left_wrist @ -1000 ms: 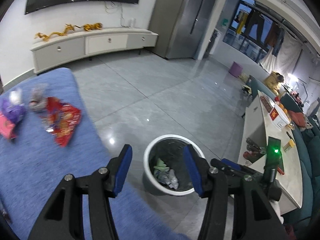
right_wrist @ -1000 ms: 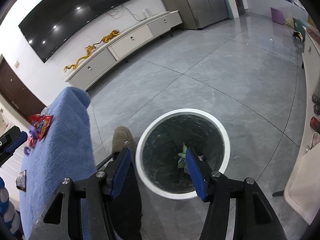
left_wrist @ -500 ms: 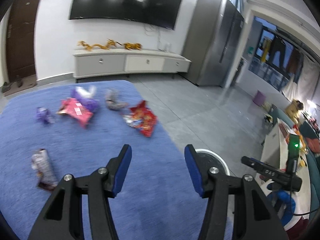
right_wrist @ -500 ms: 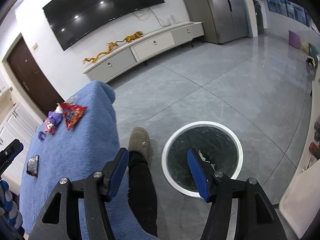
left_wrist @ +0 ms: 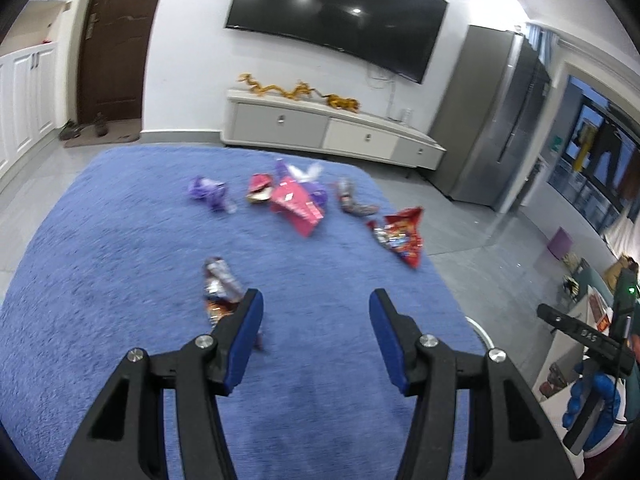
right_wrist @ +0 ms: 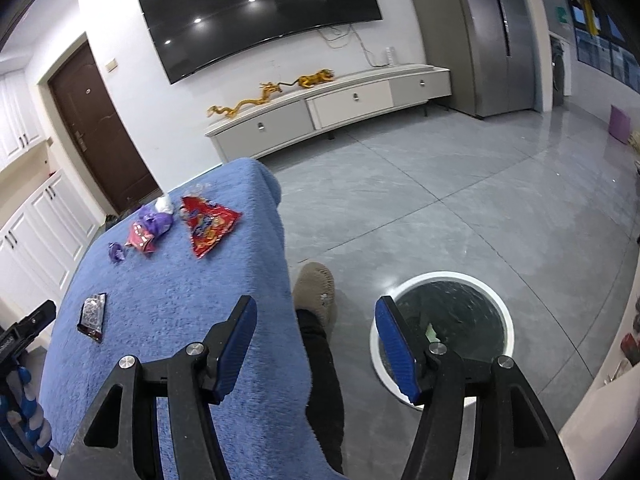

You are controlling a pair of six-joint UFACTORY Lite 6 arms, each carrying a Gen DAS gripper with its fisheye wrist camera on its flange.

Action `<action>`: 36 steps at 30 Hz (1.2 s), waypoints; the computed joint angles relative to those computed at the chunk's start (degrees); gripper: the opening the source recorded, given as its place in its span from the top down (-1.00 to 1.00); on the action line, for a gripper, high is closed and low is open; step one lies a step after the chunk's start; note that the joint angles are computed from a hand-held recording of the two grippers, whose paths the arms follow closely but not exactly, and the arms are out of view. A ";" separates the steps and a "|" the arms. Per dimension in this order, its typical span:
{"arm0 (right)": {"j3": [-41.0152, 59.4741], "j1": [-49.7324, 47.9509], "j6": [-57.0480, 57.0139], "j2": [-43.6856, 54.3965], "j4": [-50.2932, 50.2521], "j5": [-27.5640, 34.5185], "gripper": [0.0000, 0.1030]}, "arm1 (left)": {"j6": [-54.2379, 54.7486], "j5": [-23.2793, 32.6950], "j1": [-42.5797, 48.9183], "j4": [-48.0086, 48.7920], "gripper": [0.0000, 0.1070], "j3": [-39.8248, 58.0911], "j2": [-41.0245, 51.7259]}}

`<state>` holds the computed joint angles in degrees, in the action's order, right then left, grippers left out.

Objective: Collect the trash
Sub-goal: 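Return both tools over the rug toward the remaining wrappers, then grasp the brown candy wrapper with the left tool while the right tool grasps the red snack bag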

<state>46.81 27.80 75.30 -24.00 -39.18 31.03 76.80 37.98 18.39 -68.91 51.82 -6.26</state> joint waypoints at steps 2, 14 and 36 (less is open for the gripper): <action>0.58 0.08 -0.53 1.26 0.36 -0.75 -0.17 | 0.80 -1.62 0.48 -0.72 0.00 0.09 1.32; 11.91 -2.98 -11.13 19.13 6.64 -9.71 -0.25 | 0.15 -9.00 -1.91 -0.31 0.00 5.88 13.06; 53.38 -5.69 -42.44 56.06 22.46 -11.56 -0.46 | -8.54 -12.69 -5.29 6.39 0.02 22.90 32.21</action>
<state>100.19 22.11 32.86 32.06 -16.73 19.47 68.26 25.29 13.10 -62.53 74.73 25.95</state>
